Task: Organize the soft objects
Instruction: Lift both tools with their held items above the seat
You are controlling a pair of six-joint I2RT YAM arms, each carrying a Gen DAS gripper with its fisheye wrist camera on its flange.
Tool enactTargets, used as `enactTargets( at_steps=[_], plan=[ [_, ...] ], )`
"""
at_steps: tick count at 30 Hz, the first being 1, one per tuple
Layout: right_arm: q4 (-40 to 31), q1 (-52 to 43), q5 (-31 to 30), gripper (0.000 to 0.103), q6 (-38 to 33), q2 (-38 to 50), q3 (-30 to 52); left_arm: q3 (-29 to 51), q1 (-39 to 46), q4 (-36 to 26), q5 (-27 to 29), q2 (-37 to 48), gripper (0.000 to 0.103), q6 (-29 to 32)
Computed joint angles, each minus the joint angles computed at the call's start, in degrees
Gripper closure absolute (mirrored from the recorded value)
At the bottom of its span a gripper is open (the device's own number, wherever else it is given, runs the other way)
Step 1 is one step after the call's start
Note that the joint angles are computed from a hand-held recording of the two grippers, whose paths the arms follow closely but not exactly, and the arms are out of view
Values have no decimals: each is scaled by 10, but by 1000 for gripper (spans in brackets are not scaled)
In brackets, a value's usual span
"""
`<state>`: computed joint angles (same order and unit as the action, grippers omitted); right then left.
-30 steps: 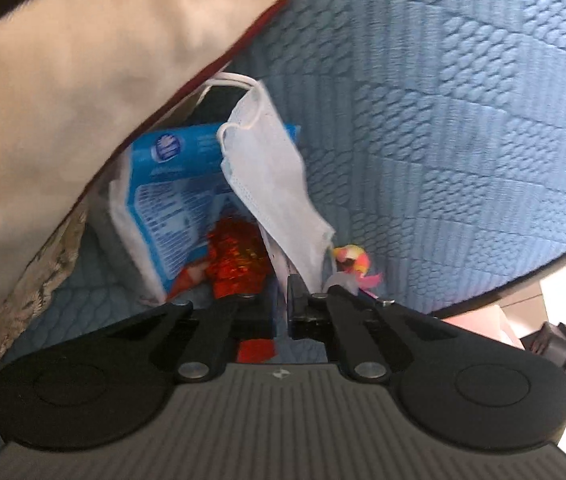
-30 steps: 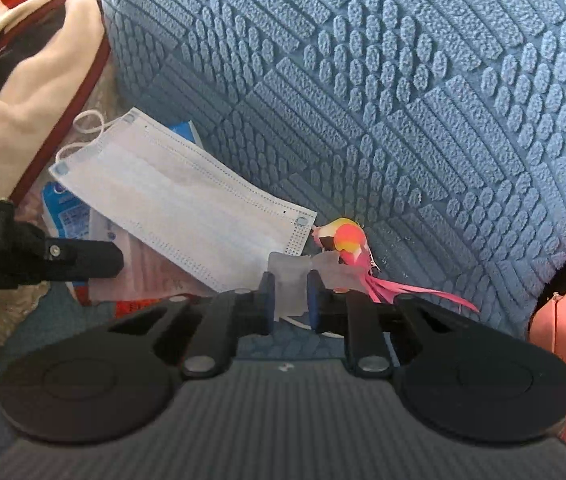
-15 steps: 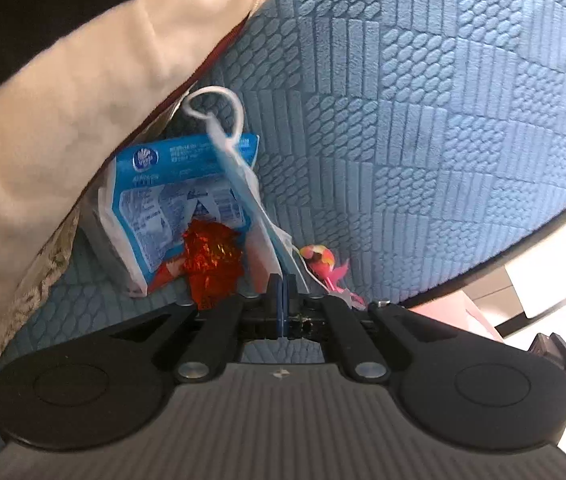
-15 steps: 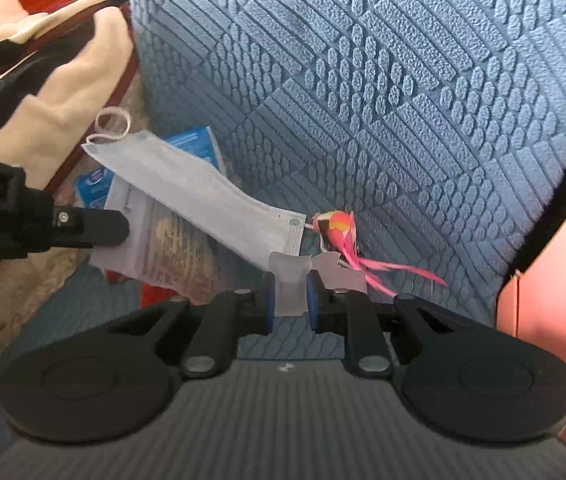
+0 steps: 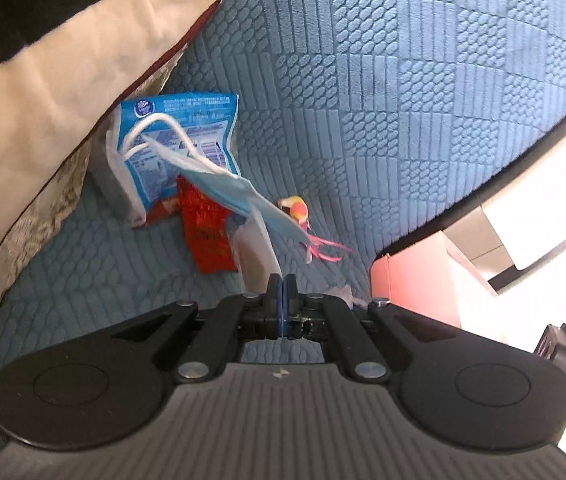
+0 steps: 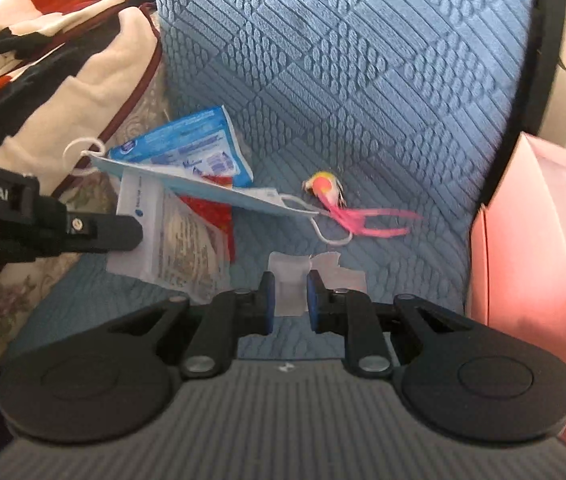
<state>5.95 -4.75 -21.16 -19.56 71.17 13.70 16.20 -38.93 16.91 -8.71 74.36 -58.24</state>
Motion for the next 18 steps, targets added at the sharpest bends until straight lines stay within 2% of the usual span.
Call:
enactTargets(
  at_steps=[5,11,18],
  plan=[
    [-40,9,21,83,-4,-92,-41,-18,-62,-22,-34,-41,103,-41],
    [-145,-26,9,83,-21,-214,-67,-36,-147,-47,-85,-75,103,-96],
    [-301,-108,-36,83,-81,-353,-80,-46,-240,-80,-144,-91,103,-175]
  ],
)
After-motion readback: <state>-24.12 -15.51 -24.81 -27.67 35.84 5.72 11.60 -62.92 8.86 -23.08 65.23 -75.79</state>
